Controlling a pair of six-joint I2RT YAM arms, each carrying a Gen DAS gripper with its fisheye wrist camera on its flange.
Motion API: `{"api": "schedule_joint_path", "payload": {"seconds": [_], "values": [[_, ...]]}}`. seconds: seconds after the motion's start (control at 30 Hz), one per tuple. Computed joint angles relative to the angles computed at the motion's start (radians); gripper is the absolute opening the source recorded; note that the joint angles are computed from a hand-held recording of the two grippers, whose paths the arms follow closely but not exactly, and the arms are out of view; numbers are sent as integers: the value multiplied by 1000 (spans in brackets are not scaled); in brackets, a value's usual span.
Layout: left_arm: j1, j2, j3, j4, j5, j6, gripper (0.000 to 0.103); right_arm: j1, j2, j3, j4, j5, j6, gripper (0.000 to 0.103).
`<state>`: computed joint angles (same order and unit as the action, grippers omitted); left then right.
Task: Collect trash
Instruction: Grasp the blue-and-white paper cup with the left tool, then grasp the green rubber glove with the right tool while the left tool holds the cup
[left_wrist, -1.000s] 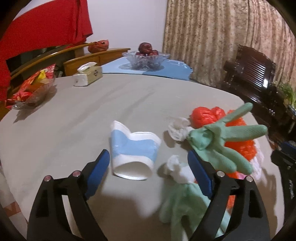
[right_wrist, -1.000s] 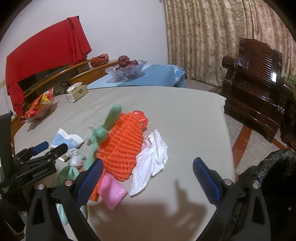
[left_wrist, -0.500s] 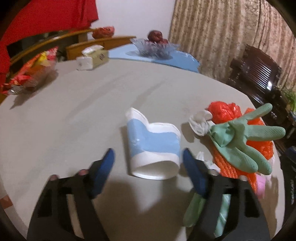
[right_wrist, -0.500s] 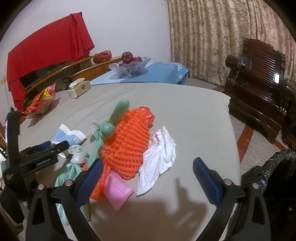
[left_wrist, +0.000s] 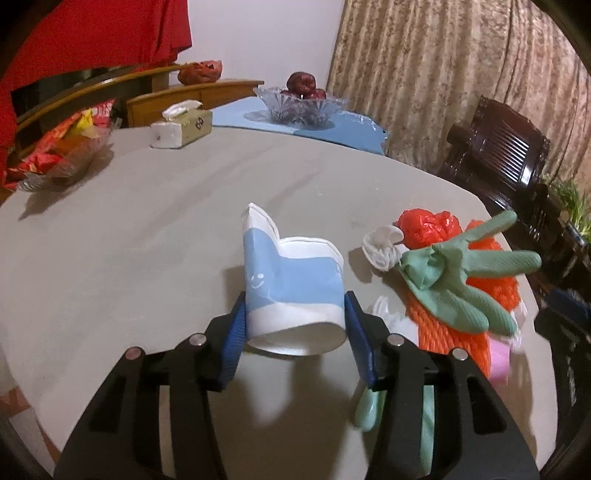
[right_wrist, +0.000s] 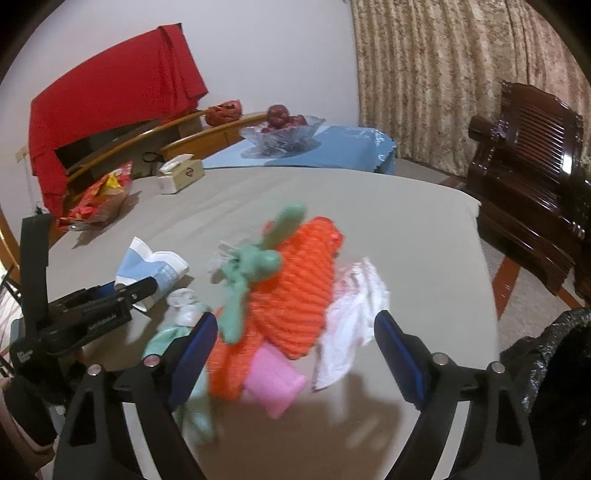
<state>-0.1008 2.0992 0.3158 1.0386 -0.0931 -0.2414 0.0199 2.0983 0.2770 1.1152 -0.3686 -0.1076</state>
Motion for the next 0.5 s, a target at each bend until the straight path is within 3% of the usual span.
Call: {"api": "schedule_joint_path", "payload": {"seconds": [0.23,0.5], "values": [[43,-27,-133,109,-22,52,49,141,19,-37,76,18,62,76],[139,13,-194,207,30,101,49,312,91,2,81,104,109,64]]}}
